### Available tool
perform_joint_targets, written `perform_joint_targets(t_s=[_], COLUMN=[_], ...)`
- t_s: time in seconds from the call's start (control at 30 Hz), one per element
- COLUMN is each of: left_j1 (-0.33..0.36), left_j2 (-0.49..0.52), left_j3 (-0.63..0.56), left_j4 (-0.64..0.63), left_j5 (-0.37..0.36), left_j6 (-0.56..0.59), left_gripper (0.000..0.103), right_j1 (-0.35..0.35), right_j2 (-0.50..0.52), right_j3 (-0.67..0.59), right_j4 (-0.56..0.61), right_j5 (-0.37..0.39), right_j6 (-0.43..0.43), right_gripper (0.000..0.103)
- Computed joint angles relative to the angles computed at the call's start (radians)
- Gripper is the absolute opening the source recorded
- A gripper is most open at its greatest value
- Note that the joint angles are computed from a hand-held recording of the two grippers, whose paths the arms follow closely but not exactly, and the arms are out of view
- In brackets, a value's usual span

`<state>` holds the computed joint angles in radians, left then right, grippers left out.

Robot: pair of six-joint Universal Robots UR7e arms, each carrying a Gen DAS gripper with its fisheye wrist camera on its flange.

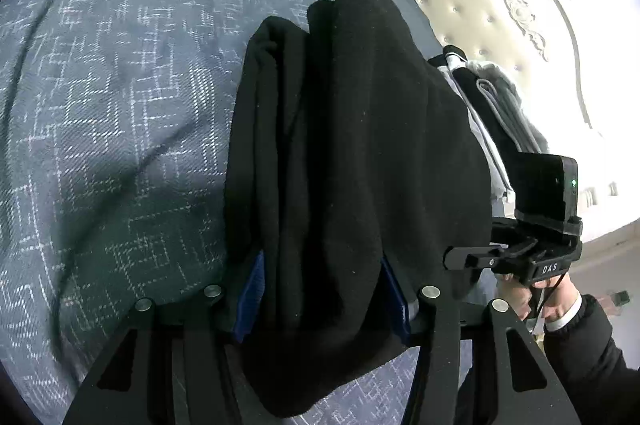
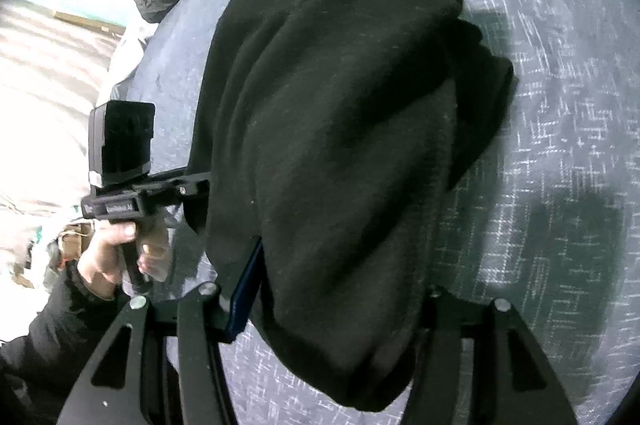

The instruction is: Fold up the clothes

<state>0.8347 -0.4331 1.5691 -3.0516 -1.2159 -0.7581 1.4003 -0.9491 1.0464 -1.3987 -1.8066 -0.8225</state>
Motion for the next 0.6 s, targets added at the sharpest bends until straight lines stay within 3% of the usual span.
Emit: perform_joint_targets(t_s=[0.3, 0.47, 0.6], left_j1=[0.001, -0.011, -0.018], left_j2=[0.020, 0.022, 0.027], left_j3=[-0.032, -0.024, -0.040], left_j4=[0.010, -0.011, 0.009], left_j5=[0.002, 0.016, 0.025], left_j6=[0.016, 0.017, 0.024], left_gripper=[0.057, 0.043, 0.042], right_j1=[-0.013, -0.017, -0.021], right_j2=[0.030, 0.018, 0.029], right_j3=[-0.058, -0.047, -0.068], right_j4=[0.062, 0.061, 0.079], right_j5=[0.022, 0.028, 0.043], right_j6=[0.021, 0.024, 0.030], right_gripper=[0.057, 0.057, 0.057])
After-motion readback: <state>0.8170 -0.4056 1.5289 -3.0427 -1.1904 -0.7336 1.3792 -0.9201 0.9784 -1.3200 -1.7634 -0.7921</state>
